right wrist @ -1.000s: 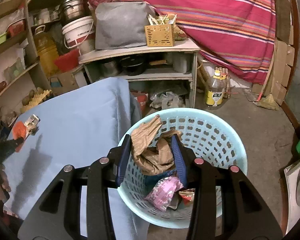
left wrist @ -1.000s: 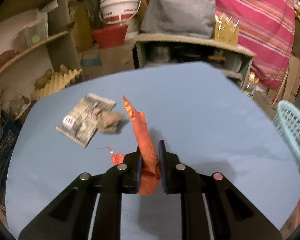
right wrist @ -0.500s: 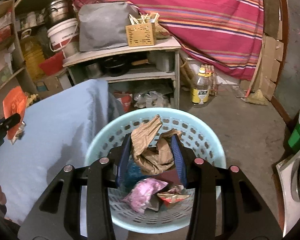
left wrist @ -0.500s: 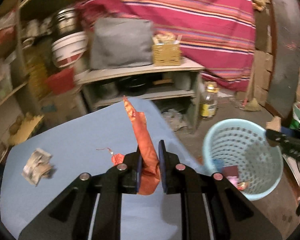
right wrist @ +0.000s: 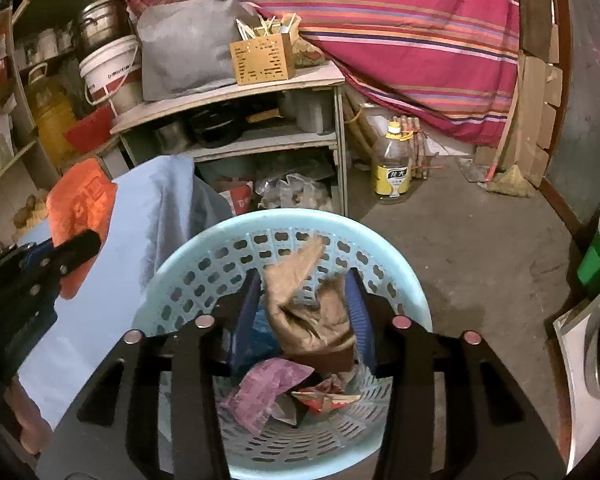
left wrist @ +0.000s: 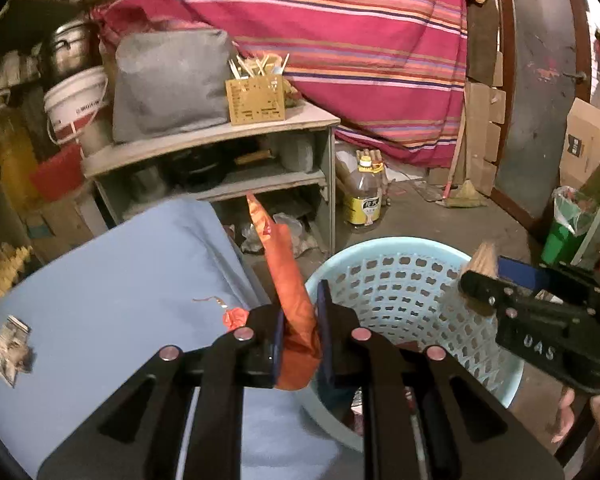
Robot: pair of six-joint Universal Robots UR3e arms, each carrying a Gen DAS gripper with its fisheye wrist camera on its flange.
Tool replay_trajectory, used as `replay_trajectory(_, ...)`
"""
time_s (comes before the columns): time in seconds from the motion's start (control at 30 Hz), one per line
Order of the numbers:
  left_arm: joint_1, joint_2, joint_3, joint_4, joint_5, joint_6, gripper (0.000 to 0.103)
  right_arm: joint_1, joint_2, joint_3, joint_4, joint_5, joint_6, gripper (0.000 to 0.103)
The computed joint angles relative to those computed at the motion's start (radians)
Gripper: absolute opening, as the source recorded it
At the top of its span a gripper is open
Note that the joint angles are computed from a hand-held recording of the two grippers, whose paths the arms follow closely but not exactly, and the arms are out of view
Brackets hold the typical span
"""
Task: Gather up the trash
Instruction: 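Carry the brown paper bag over the basket while left tool lifts the orange bag toward it, then open both tools over the basket to drop the brown bag and orange bag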
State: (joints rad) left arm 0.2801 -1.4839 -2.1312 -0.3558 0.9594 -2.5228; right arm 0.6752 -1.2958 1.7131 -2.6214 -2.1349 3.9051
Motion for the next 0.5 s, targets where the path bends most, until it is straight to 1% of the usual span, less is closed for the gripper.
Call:
replay_trajectory(0.03,-0.008,-0.018,0.013,0.000,0.005,-0.008,0.016,-0.001,0.001,0.004,-0.006,-0.001,-0.008,0.056)
replay_trajectory(0.17,-0.022,-0.039,0.026,-0.007,0.011,-0.027,0.016,0.005,-0.003,0.017,0.001,-0.017,-0.007,0.063)
replay_trajectory(0.27,-0.041,-0.048,0.020,-0.008,0.017,-0.033,0.016,0.014,-0.028,0.037,0.019,-0.045,0.012,0.073)
replay_trajectory(0.33,-0.064,-0.061,0.020,-0.001,0.024,-0.040,0.016,0.027,-0.057,0.055,0.043,-0.082,0.036,0.083)
replay_trajectory(0.4,-0.090,-0.086,0.036,-0.010,0.032,-0.052,0.016,0.036,-0.089,0.080,0.058,-0.110,0.057,0.086)
replay_trajectory(0.5,-0.143,-0.132,0.071,-0.013,0.060,-0.083,0.018,0.035,-0.146,0.130,0.062,-0.125,0.092,0.087)
